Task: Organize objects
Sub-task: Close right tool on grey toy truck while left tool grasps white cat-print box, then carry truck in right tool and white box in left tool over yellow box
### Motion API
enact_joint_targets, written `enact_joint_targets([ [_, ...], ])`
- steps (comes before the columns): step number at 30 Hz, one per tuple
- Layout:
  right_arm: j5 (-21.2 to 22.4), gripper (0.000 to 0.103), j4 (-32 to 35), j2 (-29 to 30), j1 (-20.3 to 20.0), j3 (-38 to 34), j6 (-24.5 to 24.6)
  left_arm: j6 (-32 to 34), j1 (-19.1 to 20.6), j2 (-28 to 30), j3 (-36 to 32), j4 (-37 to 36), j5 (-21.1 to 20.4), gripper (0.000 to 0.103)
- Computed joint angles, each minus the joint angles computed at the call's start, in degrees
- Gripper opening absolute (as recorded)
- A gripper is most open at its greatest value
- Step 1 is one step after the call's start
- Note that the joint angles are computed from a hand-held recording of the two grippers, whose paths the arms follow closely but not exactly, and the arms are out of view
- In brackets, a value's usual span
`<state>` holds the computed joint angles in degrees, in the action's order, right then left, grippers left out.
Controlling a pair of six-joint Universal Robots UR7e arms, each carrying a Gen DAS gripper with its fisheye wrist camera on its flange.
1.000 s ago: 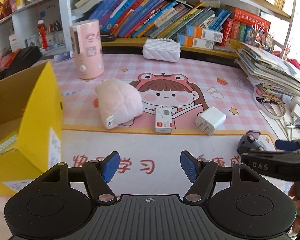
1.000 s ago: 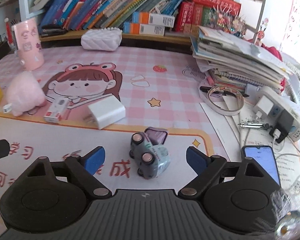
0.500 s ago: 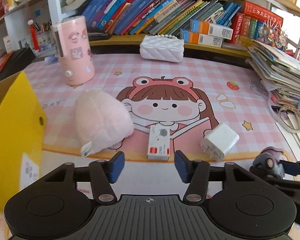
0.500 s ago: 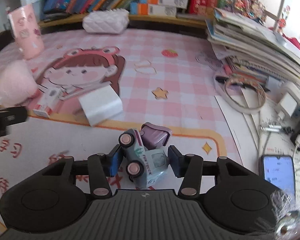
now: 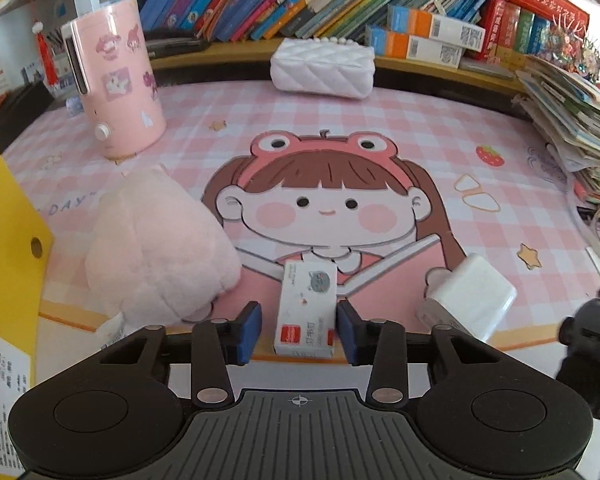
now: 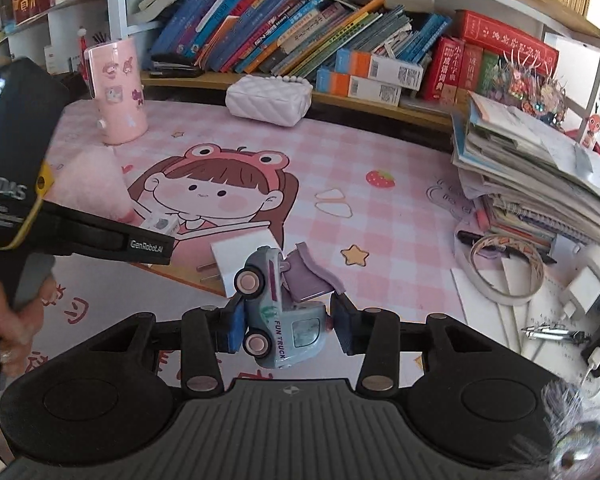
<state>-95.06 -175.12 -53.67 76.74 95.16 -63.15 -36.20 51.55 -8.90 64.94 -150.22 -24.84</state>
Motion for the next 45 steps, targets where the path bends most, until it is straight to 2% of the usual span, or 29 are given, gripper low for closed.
enact_joint_targets([
  [2,-0.2,0.041,-0.1,0.1,0.0,-0.3,0.2,0.9,0.0,0.3,-0.4,-0.5,0.2,0.028],
  [7,-1.5,0.041,-0.4,0.6,0.0,-1.0,1.4,0.5,0.0,-0.1,0.0,-0.7,0.1,0.028],
  [11,-1.3,0.041,-0.6,0.6,0.0,-0.9,2.0,2.8,-1.0,-0.8,2.0,-5.5,1.2,0.028],
  [17,-0.8,0.041,0.5,0.5,0.5,-0.3,3.0,4.5,-2.9,-3.5,7.1,-12.5,0.8,0.028],
  [24,-0.9,0.041,-0.1,-0.2,1.2,2.0,3.5,1.4,-5.3,-7.2,15.0,-16.5,0.9,0.028],
  [39,-1.5,0.041,-9.5,-5.8,2.7,15.3,2.9,-3.9,-10.7,-14.8,32.8,-24.0,1.2,0.028],
  [45,-2.5,0.041,-14.1,-7.8,4.1,21.8,3.4,-10.2,-13.3,-19.8,41.9,-23.8,2.5,0.028],
])
